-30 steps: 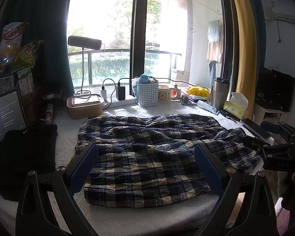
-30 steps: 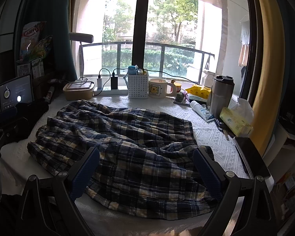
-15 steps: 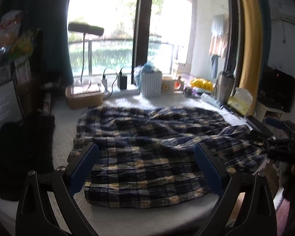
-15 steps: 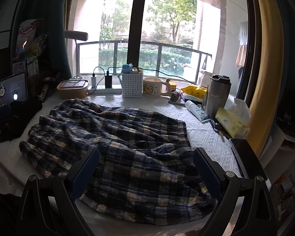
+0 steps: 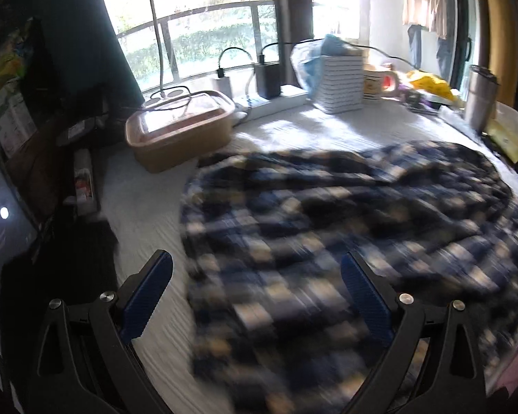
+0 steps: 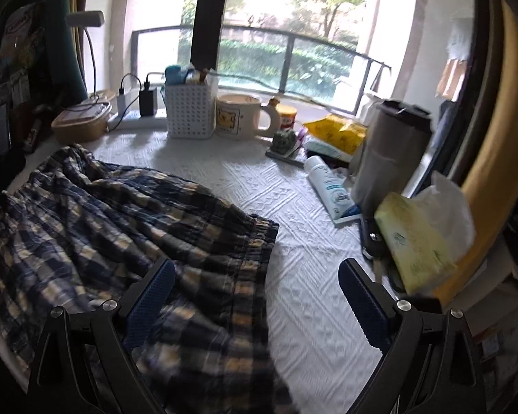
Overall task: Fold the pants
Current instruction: 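Grasp the elastic waistband with the right gripper while the left gripper grasps the pants edge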
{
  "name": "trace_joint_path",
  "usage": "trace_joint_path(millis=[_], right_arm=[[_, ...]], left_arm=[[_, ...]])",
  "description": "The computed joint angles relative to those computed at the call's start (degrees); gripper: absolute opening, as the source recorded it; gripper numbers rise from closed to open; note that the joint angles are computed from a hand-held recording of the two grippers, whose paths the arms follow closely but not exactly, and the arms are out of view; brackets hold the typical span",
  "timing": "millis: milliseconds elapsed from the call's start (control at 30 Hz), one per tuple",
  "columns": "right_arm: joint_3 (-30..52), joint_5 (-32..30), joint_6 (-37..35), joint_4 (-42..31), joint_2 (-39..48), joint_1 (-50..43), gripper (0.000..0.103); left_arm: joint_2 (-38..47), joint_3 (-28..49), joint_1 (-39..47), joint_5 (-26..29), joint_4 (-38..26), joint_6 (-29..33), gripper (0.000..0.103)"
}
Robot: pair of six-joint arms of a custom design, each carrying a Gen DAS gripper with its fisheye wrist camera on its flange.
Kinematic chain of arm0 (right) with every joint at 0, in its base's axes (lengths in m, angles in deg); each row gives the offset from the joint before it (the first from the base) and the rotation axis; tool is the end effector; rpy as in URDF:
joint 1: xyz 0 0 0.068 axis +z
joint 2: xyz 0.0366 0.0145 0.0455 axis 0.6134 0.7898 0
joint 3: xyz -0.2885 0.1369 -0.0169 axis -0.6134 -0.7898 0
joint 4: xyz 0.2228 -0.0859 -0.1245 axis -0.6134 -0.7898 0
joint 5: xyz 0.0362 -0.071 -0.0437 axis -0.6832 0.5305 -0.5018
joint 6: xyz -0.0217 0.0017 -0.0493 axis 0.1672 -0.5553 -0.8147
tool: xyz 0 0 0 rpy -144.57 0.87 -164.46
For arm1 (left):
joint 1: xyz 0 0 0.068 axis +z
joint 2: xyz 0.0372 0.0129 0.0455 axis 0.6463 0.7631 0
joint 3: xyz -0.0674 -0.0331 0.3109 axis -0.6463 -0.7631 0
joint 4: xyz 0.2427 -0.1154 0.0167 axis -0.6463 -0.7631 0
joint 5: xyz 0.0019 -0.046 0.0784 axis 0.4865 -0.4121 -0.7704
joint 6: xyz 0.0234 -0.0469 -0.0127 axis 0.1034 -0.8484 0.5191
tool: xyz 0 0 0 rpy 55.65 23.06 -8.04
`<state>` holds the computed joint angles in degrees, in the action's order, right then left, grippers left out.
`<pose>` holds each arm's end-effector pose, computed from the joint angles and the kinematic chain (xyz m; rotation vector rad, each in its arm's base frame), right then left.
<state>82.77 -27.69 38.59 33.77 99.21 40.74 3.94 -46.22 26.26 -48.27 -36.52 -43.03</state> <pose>0.3171 0.0211 0.1660 -0.5241 2.2440 0.0115 0.2588 -0.0564 0.1574 0.0617 2.3675 0.0996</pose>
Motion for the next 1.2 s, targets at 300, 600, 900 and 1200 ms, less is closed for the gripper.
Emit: trace_joint_path(millis=[300, 600, 900, 1200], right_arm=[[20.1, -4.8, -5.4, -16.7, 13.9, -2.0, 0.084], [28.3, -6.5, -7.1, -22.1, 23.5, -0.8, 0.054], [23.1, 1.6, -10.0, -12.6, 19.2, 3.6, 0.024], [34.0, 8.1, -10.0, -9.7, 24.0, 4.9, 0.024]], left_arm=[[16.2, 17.8, 10.8, 7.4, -4.8, 9.6, 0.097], [26.4, 27.0, 12.7, 9.5, -6.8, 14.6, 0.076], [25.0, 24.0, 8.6, 5.1, -1.0, 17.6, 0.004], [27.1, 29.4, 8.7, -1.0, 2.5, 19.5, 0.004]])
